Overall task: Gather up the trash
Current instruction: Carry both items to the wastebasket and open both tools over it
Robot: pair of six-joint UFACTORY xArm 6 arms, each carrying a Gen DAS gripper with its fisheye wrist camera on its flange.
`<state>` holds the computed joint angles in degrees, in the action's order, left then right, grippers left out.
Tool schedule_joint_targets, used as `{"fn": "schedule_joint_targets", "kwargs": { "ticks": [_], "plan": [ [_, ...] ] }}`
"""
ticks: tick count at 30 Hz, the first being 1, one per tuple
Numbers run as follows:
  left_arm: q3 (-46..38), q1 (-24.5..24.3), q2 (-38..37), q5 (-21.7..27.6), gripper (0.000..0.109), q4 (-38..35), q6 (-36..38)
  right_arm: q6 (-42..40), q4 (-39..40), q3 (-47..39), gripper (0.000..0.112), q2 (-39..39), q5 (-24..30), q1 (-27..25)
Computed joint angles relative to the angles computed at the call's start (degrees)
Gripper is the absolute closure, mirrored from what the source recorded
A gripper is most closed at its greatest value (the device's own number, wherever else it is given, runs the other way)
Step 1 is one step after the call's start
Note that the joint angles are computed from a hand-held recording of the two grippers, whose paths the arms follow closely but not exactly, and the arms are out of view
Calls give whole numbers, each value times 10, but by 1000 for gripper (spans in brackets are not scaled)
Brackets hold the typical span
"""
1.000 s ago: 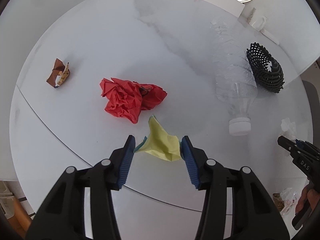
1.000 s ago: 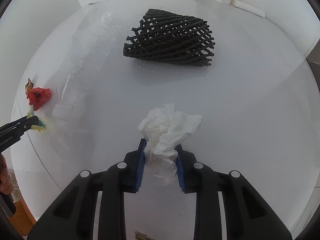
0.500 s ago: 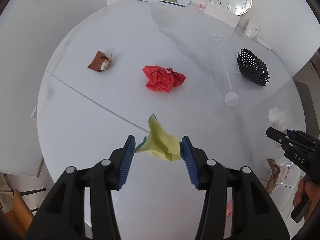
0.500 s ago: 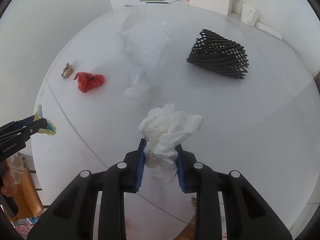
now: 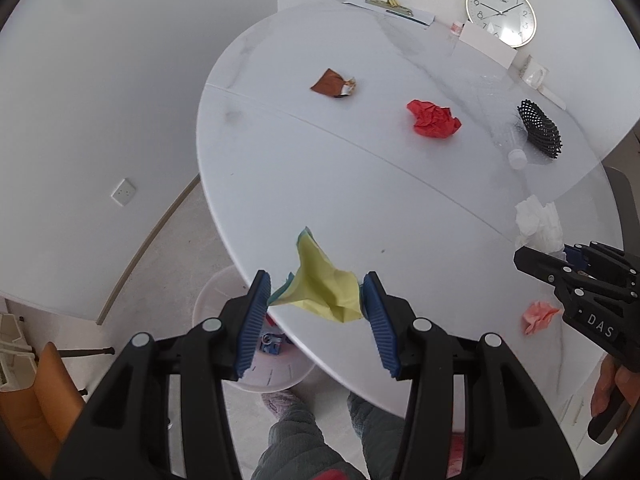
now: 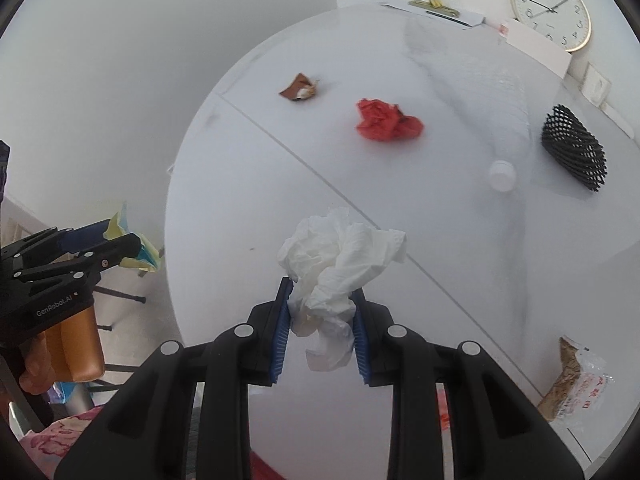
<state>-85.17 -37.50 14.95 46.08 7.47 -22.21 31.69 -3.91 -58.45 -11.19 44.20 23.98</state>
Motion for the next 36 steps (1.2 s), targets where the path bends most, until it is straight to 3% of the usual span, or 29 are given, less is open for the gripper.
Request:
{"fn": "schedule_joint_targets", "kwargs": {
  "ticks": [7,13,30,34,36],
  "plan": [
    [98,49,-72,-31,61,-13,52,55,-21,-82,82,75,9,75],
    [138,82,-99,-40,61,-38,98,83,-30,-140,82,128,21,108],
    [154,111,-84,-32,60,-105,208,113,-37,-204,82,189,44,132],
    [150,112,-76,-23,57,-121,228,115,-37,-207,82,194,46,134],
    [147,112,-71,-20,49,-117,224,115,-38,-209,82,196,48,135]
  ]
}}
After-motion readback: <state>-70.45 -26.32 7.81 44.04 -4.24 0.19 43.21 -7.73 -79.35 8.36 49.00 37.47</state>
